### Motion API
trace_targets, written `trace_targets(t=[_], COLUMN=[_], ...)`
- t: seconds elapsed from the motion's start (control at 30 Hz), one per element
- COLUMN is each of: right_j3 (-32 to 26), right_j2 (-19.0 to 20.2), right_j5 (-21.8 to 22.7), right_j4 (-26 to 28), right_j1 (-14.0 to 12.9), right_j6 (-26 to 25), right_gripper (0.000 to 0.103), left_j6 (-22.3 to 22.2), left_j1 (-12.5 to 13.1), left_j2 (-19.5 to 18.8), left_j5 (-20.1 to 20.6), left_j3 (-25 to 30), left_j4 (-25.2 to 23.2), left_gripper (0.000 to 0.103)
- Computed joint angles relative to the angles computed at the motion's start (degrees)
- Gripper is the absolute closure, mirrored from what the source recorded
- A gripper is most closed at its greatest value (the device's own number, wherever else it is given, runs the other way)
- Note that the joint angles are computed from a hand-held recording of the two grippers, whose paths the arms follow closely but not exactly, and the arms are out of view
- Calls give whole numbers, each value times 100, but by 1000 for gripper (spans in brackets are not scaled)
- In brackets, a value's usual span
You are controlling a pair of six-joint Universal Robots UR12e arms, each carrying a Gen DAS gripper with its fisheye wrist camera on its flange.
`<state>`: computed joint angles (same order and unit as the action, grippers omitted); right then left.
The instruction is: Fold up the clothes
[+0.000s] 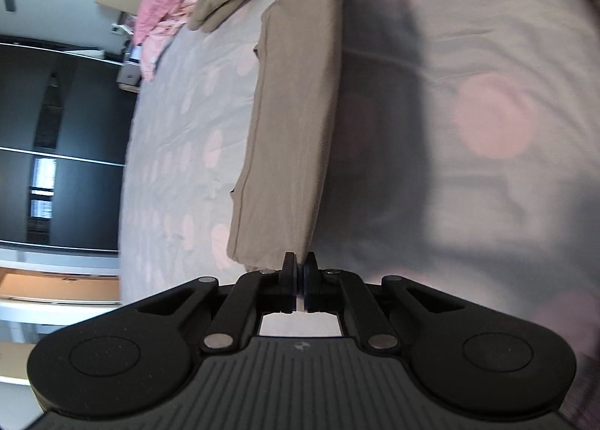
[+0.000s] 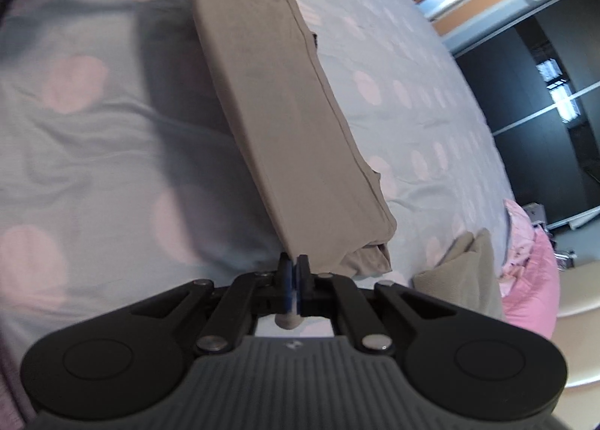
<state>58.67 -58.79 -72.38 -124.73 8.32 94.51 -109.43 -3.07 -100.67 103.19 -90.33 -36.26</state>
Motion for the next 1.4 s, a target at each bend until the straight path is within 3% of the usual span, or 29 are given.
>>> trace_targets(t=[0.13, 0.33, 0.53, 0.8, 0.97, 1.03, 1.13, 1.23, 1.4], right_j3=[-161, -62, 218, 167, 135, -84, -590, -960, -1428], right_j2=[-113, -425, -509, -289, -263, -211, -39, 99, 320], right_j5=[-195, -427, -677, -958, -994, -803, -394, -150, 182], right_j4=[910, 2017, 2226, 2548, 2695, 3015, 3618, 3865, 3761], right_j1=[48, 65, 115, 203, 206, 164, 86, 51, 41], right_j6=[-159, -807, -798, -455, -481, -433, -149, 37, 860], right_gripper=[101, 101, 101, 100, 93, 92, 81, 81, 80], left_j6=[33, 136, -102, -390, -501, -775, -1278, -1634, -2661], left_j1=[28, 40, 90, 107, 151, 252, 403, 512, 651], left_j2=[304, 628, 569, 359, 353, 360, 323, 251, 140], left_j5=[-154, -339, -592, -590, -720, -1057, -1552, -1995, -2499], left_j3=[-64, -205, -276, -256, -165, -21, 252, 547, 728], left_j4=[-685, -1576, -1982, -2332, -2644, -2908, -3285, -3633, -3148], left_gripper=[102, 102, 102, 100, 78, 62, 59, 59, 60])
